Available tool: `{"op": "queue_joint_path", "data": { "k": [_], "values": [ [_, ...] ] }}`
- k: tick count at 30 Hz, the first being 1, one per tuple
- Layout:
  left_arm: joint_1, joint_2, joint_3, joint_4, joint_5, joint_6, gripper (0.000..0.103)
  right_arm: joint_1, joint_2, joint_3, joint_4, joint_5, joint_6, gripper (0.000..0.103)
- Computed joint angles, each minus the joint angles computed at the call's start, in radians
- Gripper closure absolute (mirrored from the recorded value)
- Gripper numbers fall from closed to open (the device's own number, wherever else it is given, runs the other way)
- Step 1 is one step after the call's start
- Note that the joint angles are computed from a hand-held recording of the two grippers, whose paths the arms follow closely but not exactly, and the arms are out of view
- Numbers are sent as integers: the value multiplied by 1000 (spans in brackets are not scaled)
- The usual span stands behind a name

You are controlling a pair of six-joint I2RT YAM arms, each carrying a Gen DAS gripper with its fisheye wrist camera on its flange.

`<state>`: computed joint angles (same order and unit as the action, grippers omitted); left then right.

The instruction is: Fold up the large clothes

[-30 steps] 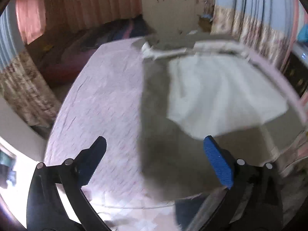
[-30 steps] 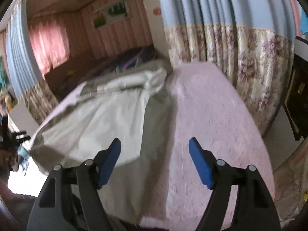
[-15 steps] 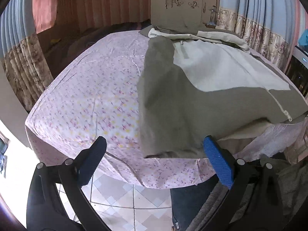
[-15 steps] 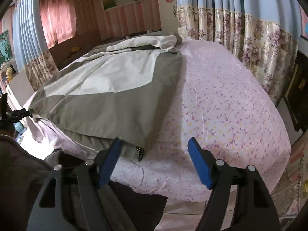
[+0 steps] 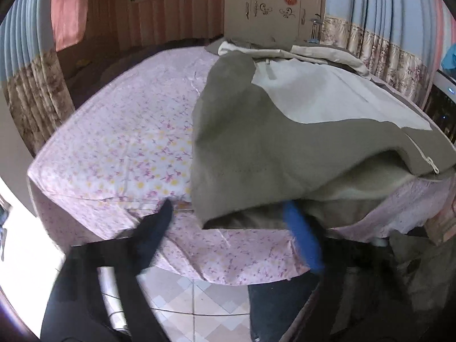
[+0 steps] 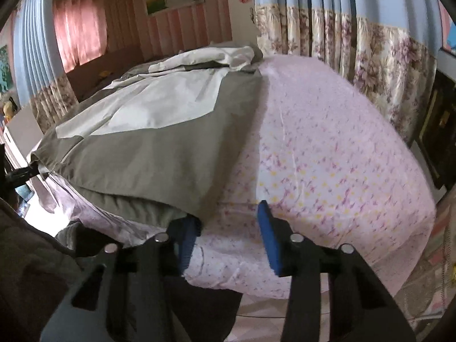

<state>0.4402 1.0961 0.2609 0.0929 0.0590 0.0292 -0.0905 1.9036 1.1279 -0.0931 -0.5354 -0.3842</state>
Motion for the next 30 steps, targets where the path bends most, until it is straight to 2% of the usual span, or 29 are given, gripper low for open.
{"op": "queue_joint_path", "data": {
  "k": [1, 3, 4, 5, 6, 7, 8, 9, 10, 11, 16, 21, 26, 30],
  "values": [
    [-1, 3, -3, 10, 0, -11, 33, -3, 0, -6, 13, -11, 15, 64],
    [11, 3, -15, 24, 26, -23, 38, -5, 3, -6, 18, -38, 44, 74],
    [16, -6, -20, 21, 40, -26, 46, -2, 4, -5, 18, -41, 51, 78],
    [-3, -30, -23, 5, 15, -32, 52, 3, 0, -8, 17, -44, 49, 86],
    [-13, -41, -22, -5, -1, -27, 56, 8, -2, -6, 7, -43, 42, 92],
    [-18, -52, -18, -21, -11, -18, 64, 13, -7, -3, -9, -38, 32, 93],
    [-17, -63, -13, -37, -21, -11, 79, 17, -21, -8, -13, -30, 25, 96],
    [4, -82, -6, -63, -16, -5, 89, 17, -29, -6, -22, -29, 19, 96],
    [26, -94, 0, -81, -6, -3, 96, 14, -38, -4, -30, -33, 17, 96],
    [61, -110, 11, -107, 36, 3, 98, 7, -48, 5, -44, -51, 21, 97],
    [51, -198, 70, -219, 49, 5, 101, -6, -91, 45, -72, -119, 64, 98],
    [73, -222, 233, -339, 105, 10, 101, -6, -111, 133, -75, -184, 128, 99],
    [41, -81, 402, -335, 105, 23, 101, 18, -29, 314, -94, -205, 192, 99],
    [41, 65, 608, -349, 141, 16, 101, 54, 60, 509, -116, -177, 230, 99]
  ]
}}
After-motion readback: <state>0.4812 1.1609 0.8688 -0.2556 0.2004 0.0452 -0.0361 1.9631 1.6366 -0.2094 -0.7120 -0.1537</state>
